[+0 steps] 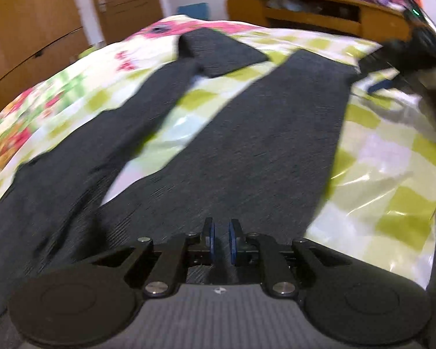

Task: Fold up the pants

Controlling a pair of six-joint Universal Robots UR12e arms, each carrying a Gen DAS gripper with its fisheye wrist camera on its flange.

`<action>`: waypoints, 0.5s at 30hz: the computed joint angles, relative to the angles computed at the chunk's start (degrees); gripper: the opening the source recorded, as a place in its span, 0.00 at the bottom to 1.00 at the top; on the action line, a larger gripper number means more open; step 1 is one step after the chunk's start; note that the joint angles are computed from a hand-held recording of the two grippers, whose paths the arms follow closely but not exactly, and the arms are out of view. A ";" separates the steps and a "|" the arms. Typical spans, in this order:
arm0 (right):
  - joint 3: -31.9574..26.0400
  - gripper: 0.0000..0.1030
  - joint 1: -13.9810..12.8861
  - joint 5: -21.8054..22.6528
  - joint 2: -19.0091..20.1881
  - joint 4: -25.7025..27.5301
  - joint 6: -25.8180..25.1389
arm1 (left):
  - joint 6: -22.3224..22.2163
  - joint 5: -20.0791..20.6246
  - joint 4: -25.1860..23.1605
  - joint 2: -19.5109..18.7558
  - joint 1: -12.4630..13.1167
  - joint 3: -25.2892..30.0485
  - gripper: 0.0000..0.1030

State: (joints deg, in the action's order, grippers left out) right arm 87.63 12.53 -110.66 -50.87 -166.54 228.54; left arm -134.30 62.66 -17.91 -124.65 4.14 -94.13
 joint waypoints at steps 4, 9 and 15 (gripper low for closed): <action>1.24 0.49 -1.92 2.66 1.18 -8.81 4.84 | 1.13 1.78 -1.16 -0.45 -1.82 0.77 0.29; 1.11 0.08 -3.75 5.13 2.93 -13.35 7.94 | -0.32 3.53 -1.05 -0.74 -2.75 1.25 0.29; 6.32 0.04 -4.32 6.21 -0.23 -19.80 8.51 | -0.98 2.36 -0.82 -0.27 -3.03 0.64 0.30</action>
